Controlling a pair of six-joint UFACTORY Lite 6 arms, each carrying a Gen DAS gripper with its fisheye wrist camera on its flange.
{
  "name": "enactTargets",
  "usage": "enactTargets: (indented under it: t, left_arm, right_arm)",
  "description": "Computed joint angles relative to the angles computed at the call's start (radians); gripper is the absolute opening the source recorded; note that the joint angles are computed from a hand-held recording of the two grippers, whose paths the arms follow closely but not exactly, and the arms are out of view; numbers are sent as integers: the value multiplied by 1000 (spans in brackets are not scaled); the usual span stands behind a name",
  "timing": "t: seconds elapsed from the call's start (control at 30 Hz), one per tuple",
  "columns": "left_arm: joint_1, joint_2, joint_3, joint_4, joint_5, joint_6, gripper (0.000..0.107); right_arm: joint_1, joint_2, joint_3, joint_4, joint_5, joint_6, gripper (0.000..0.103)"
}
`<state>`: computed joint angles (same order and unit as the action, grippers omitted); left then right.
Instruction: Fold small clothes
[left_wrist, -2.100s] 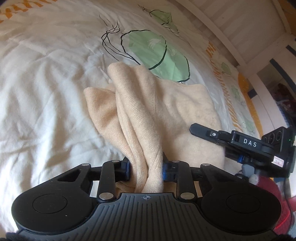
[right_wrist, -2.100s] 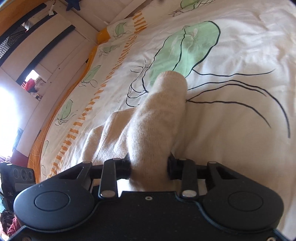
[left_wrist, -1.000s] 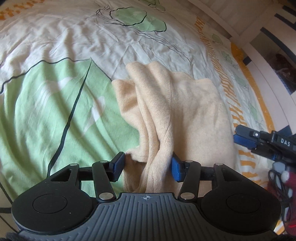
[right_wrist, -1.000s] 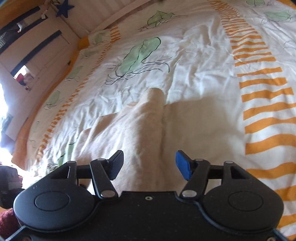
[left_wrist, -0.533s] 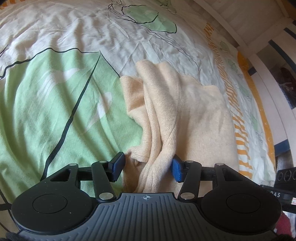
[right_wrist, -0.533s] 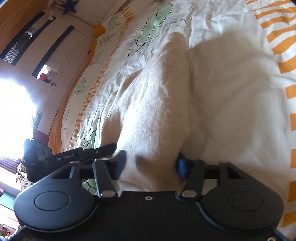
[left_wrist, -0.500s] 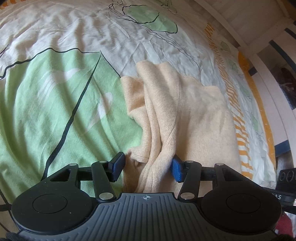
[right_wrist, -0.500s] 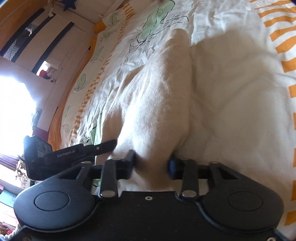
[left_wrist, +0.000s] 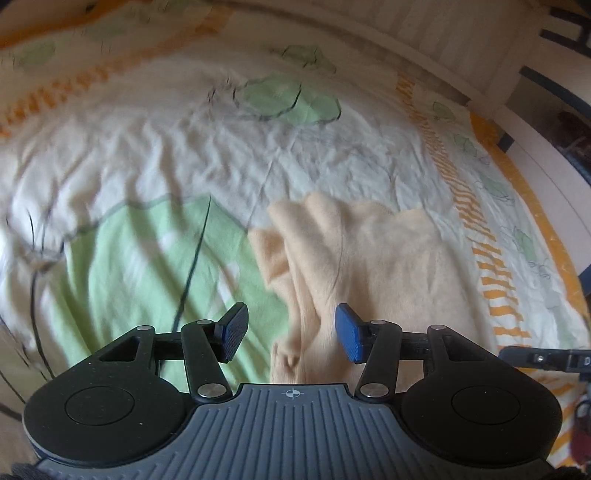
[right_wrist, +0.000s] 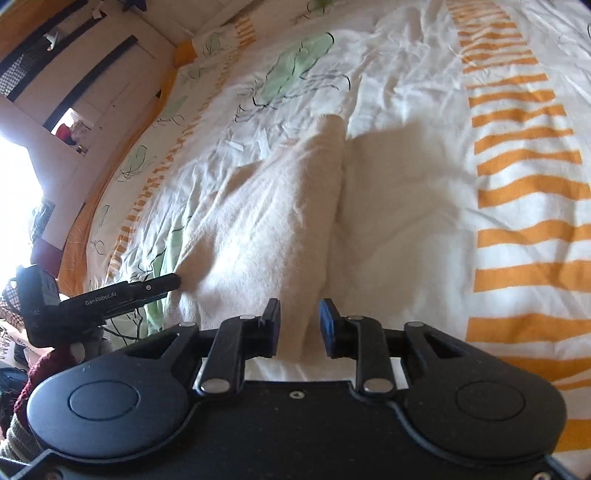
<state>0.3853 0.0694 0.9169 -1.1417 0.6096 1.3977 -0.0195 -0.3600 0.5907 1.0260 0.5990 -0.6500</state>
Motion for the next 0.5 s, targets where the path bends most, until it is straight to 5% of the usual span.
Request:
enactTargets:
  t: [0.1,0.33,0.43,0.5]
  left_arm:
    - [-97,-8,13,-89,-92,104,53]
    - [-225,198,78,-307,-365,299,55]
    - [-169,233,56,-498,-351,500,70]
    - [-142,245,71,-456,-325,444,74]
  right_arm:
    - [75,-7,17,-49,-112,30,60]
    - [219,45,35,-99,-279,91,80]
    - [276,67,46,-241,-342,230,84]
    - [315,93,72,-397,-389,354,92]
